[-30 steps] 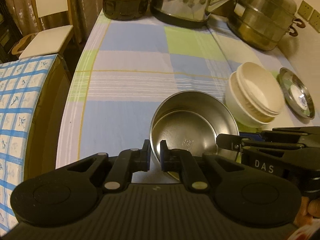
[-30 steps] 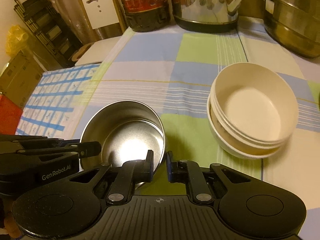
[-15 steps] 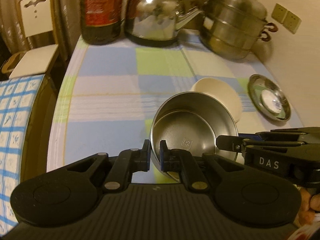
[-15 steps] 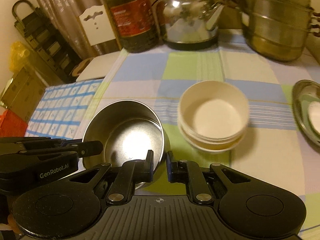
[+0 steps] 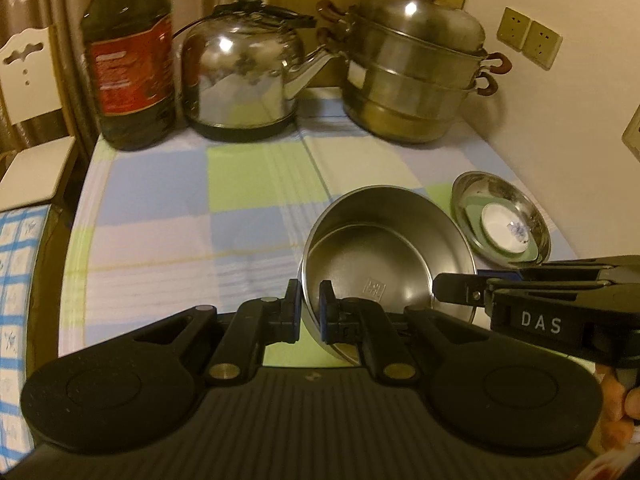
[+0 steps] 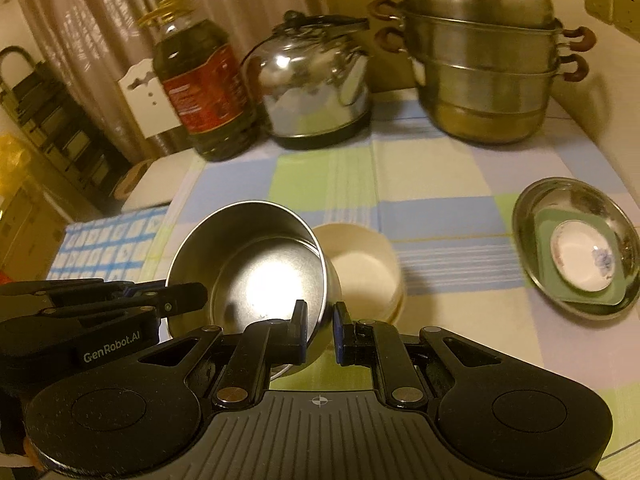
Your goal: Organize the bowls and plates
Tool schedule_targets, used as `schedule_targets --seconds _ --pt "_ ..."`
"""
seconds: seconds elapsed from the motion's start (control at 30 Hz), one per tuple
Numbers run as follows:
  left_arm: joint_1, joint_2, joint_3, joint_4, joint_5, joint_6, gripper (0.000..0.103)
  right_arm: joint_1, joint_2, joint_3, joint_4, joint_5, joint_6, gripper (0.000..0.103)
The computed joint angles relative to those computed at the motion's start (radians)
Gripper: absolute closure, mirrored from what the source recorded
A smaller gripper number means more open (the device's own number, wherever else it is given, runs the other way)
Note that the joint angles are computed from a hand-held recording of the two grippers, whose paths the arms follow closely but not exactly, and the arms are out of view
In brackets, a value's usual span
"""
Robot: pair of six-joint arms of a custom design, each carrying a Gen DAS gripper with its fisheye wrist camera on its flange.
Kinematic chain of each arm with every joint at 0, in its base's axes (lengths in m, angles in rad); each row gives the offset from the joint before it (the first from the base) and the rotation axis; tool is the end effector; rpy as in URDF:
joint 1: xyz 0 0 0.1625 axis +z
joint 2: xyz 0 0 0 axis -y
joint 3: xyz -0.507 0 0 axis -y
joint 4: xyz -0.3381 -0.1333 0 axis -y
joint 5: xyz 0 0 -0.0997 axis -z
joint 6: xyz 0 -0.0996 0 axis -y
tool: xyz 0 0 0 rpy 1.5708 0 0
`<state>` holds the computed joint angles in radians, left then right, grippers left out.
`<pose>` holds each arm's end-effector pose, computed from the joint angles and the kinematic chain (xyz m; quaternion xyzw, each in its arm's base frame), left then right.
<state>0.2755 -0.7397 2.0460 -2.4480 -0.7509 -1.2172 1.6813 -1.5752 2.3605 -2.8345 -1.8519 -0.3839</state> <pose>-0.4494 -0.3412 0.0746 0.1198 0.8921 -0.3099 0.3062 0.1458 -0.3555 0.3914 0.2032 -0.9408 0.2139 0.1668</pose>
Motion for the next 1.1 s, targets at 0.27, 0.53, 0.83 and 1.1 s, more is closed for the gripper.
schedule_targets --seconds 0.27,0.53,0.83,1.1 --pt "0.049 0.040 -0.054 -0.045 0.010 0.081 0.096 -0.034 0.031 -0.067 0.045 0.000 0.024 0.090" --pt "0.089 0.067 -0.076 -0.070 -0.010 0.112 0.096 -0.070 0.064 -0.097 0.061 0.003 0.034 0.090" --pt "0.119 0.088 -0.082 -0.091 -0.029 0.126 0.096 -0.094 0.096 -0.101 0.051 -0.008 0.030 0.090" --pt "0.134 0.095 -0.083 -0.091 -0.044 0.120 0.096 -0.105 0.111 -0.107 0.065 -0.009 0.032 0.090"
